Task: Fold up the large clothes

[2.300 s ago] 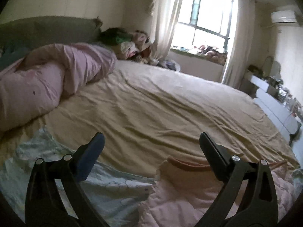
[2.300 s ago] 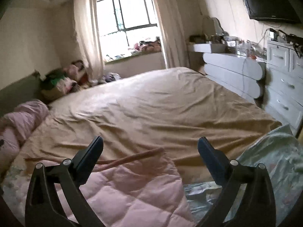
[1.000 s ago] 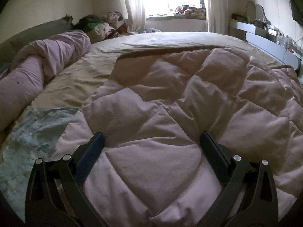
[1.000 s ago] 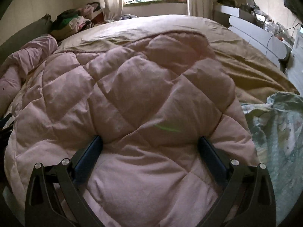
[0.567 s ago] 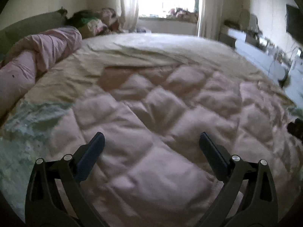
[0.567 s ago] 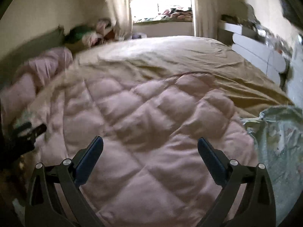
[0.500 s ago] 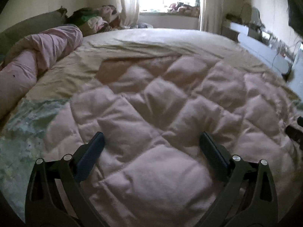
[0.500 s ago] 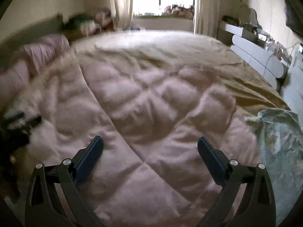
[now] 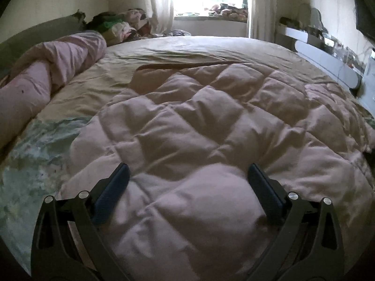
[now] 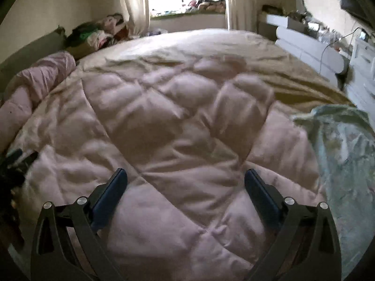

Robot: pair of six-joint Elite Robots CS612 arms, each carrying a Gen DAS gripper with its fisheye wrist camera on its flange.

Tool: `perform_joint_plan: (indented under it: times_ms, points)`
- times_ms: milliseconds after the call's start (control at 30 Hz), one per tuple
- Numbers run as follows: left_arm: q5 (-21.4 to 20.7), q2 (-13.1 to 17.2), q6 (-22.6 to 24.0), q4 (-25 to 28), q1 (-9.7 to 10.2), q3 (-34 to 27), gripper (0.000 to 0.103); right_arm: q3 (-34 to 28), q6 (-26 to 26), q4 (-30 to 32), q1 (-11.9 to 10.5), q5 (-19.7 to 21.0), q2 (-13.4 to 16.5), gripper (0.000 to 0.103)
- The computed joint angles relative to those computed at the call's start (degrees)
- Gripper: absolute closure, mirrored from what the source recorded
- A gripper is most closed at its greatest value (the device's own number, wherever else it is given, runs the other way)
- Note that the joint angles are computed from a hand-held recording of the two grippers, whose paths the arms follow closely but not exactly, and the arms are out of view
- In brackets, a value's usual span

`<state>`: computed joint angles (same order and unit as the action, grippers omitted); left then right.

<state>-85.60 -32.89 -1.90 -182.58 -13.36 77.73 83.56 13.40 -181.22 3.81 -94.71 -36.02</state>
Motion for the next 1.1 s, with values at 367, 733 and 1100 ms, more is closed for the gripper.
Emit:
perform_joint_plan:
  times_ms: [367,733,1100]
  points:
    - [-0.50,-0.50,-0.07,-2.12,0.48,1.57,0.008,1.59,-0.90,-3.08,-0.07,-1.54,-0.57,0.004]
    - [-0.11,-4.17,-3.99,-15.59,5.65,11.96,0.008,17.70,2.73,-19.72,-5.19,2.10,-6.60,0.004]
    - [-6.93,-2.85,-2.66,-13.73,8.10,11.32,0.008,17.02,-2.78,-20.14,-7.12,8.97,-4.46,0.004]
